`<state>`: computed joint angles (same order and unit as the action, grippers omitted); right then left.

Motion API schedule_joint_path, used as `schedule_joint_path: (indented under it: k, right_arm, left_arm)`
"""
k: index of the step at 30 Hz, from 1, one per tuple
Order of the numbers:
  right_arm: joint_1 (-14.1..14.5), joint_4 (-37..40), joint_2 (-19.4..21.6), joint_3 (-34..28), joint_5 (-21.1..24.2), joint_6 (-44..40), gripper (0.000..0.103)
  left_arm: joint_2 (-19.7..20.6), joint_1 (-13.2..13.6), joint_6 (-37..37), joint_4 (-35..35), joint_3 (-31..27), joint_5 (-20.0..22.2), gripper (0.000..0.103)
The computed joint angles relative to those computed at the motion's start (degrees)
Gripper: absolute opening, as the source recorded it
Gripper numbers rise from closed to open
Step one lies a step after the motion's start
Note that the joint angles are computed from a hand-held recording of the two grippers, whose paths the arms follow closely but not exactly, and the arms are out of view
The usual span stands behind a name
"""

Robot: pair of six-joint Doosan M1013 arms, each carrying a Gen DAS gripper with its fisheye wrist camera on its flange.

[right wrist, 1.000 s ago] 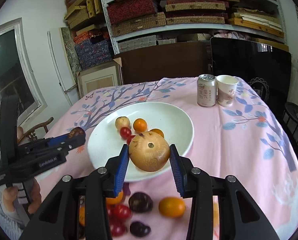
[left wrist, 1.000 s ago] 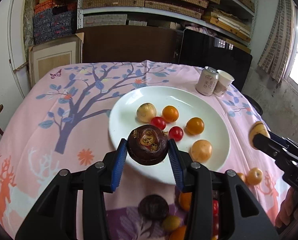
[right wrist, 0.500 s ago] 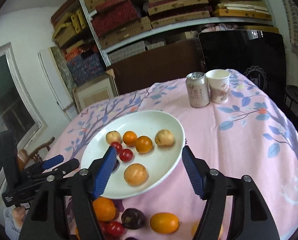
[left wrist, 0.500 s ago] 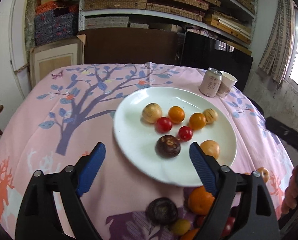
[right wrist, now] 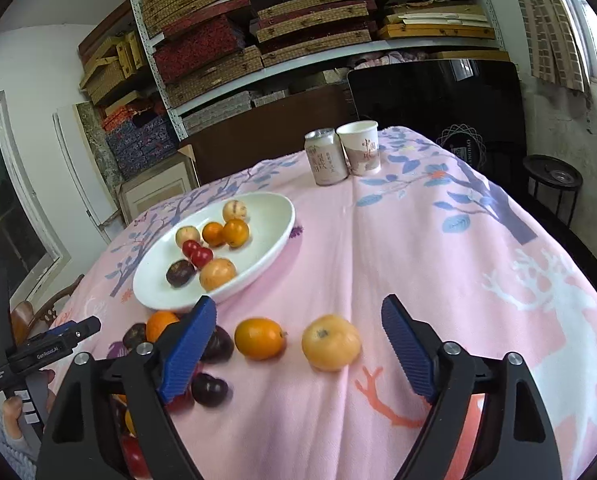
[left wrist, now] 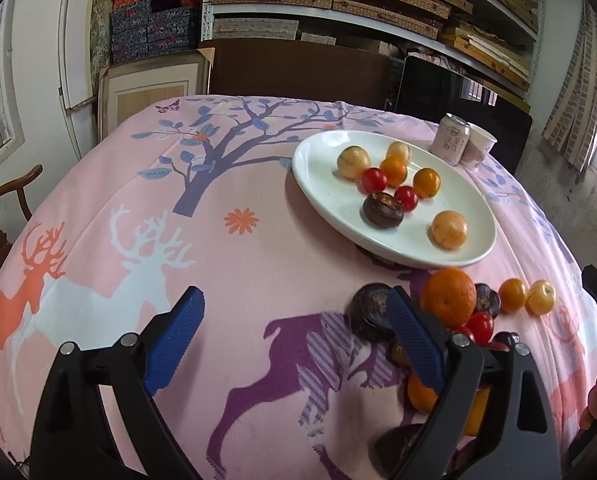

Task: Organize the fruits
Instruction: 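Move both grippers back to the pile, left gripper to a dark purple fruit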

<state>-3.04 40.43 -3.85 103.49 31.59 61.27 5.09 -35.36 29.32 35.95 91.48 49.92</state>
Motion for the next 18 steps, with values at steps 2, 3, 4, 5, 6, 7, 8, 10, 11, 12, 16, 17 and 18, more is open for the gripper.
schedule_joint_path:
  k: [2,3,4,5,6,7,8,10,11,12,16,17,18]
  right_arm:
    - [0.05,-0.84,-0.21,0.33,0.09,0.54,0.088]
    - [0.08,-1.28,-0.18,0.31,0.00,1.06,0.088]
    - [-0.05,-1.16,-0.28,0.42,-0.01,1.09,0.088]
    - [-0.17,-1.05,-0.34,0.55,-0.11,1.35,0.089]
    - [-0.22,-1.25,-0.29,0.50,-0.09,1.83,0.089]
    - [-0.26,-1.54,-0.21,0.42,0.09,2.40,0.090]
    - [-0.37,-1.59,-0.09,0.34,0.44,2.72,0.090]
    - [-0.42,-1.63,0.06,0.22,0.89,2.92,0.090]
    - [-0.34,-1.90,0.12,0.16,0.90,3.05,0.090]
    - [-0.26,-2.14,0.08,0.18,0.84,3.13,0.090]
    - [-0.01,-2.80,0.07,0.17,0.80,3.28,0.090]
    - [0.00,-2.94,0.07,0.18,0.80,3.39,0.090]
    - [-0.03,-2.88,0.11,0.14,0.87,3.43,0.090]
  left_arm:
    - [0.41,-0.23,1.49,-0.67,-0.27,-0.37,0.091]
    - [0.70,-0.23,2.59,-1.46,-0.51,-0.71,0.091]
    - [1.00,-0.23,3.46,-1.96,-0.79,-0.81,0.091]
    - [1.36,-0.36,4.29,-2.13,-1.11,-0.68,0.091]
    - [1.72,-0.46,4.95,-2.08,-1.48,-0.45,0.091]
    - [2.16,-0.59,5.56,-1.80,-1.91,-0.17,0.091]
    - [2.62,-0.64,6.07,-1.68,-2.36,0.12,0.091]
    - [3.57,-0.50,7.20,-2.22,-3.33,0.73,0.091]
    - [4.01,-0.38,7.90,-2.77,-3.73,1.05,0.091]
    - [4.45,-0.21,8.60,-3.25,-4.20,1.46,0.091]
    - [6.19,0.06,11.48,-4.41,-5.52,4.30,0.098]
    - [6.09,0.08,11.30,-4.20,-5.39,4.26,0.098]
    - [5.96,-0.02,11.50,-3.51,-5.31,4.61,0.098]
